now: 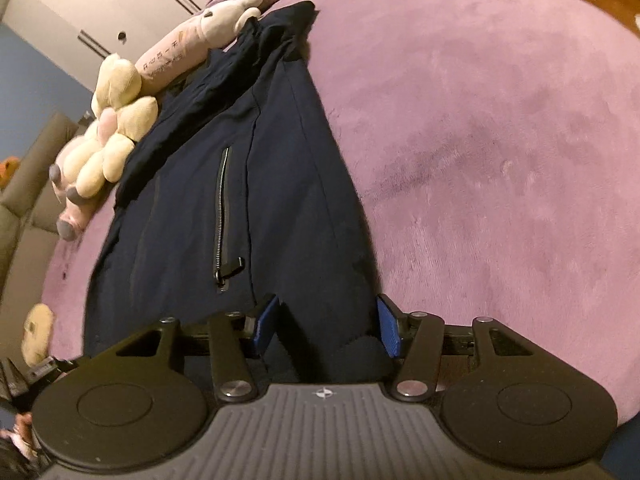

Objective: Fold large clothes

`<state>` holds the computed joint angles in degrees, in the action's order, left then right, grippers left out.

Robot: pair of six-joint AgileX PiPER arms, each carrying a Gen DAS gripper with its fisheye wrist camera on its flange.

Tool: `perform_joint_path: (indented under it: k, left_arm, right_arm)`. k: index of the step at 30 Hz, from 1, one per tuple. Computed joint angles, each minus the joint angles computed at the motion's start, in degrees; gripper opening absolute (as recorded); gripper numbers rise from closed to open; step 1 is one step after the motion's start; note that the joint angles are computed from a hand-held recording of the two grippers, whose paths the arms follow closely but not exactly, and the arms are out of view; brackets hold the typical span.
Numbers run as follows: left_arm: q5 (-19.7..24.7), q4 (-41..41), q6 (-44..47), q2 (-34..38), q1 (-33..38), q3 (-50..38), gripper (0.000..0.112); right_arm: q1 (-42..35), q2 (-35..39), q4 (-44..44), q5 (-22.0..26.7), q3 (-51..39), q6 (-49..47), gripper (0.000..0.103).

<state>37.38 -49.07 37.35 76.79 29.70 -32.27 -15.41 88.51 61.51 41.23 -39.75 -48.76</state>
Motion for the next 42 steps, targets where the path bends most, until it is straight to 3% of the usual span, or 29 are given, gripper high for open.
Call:
perform_joint_path:
  k: [6, 8, 13, 14, 16, 19, 23, 29, 33, 36, 39, 42]
  left_arm:
    - [5.99, -1.58, 3.26, 2.43, 3.4, -1.72, 0.06]
    - [8.41, -0.94, 5.15, 3.71, 4.08, -2.97, 0.06]
    - [7.33, 2.31, 3.98, 4.43, 0.81, -4.24, 0.061]
    - [7.12, 2.69, 3.81, 4.47, 0.47, -4.37, 0.059]
    - [7.07, 3.27, 3.67, 4.42, 0.37, -4.47, 0.035]
    - [9.46, 1.89, 4.07, 4.64, 1.69, -5.13, 0.022]
    - [11.38, 2.47, 2.31, 2.63, 0.49, -7.0, 0.018]
    - [15.63, -8.34, 1.08, 2.89, 1.78, -13.77, 0.017]
    - [12.75, -13.06, -2.13, 7.58, -2.35, -22.98, 0.016]
    - [8.4, -14.91, -4.84, 13.32, -5.85, -31.02, 0.016]
    - [3.69, -15.35, -9.88, 21.41, -8.62, -41.08, 0.016]
    - [0.66, -9.85, -18.7, 30.61, -11.14, -54.19, 0.016]
  right_arm:
    - [-4.3, 2.21, 2.73, 7.75, -1.31, -3.28, 0.034]
    - [-4.84, 3.17, 3.38, 9.28, -1.71, -3.99, 0.033]
    - [-3.49, 5.62, 0.17, 8.33, -3.55, -0.27, 0.034]
    - [-3.54, 6.01, 0.41, 8.52, -3.62, -0.08, 0.034]
    - [-3.68, 5.53, 1.27, 8.74, -2.92, -1.16, 0.03]
    - [-3.63, 4.59, 3.2, 9.1, -1.99, -3.57, 0.022]
    - [-3.44, 3.46, 6.58, 10.22, -1.58, -4.31, 0.018]
    - [-0.72, 1.74, 16.0, 11.49, -4.32, -5.91, 0.017]
    - [3.93, 4.83, 22.29, 7.75, -12.26, -5.06, 0.017]
    - [8.41, 9.5, 25.03, 1.68, -21.37, -1.9, 0.017]
    - [11.95, 16.05, 22.61, -4.77, -32.97, 4.73, 0.017]
    - [13.56, 23.47, 16.24, -9.18, -46.48, 15.03, 0.017]
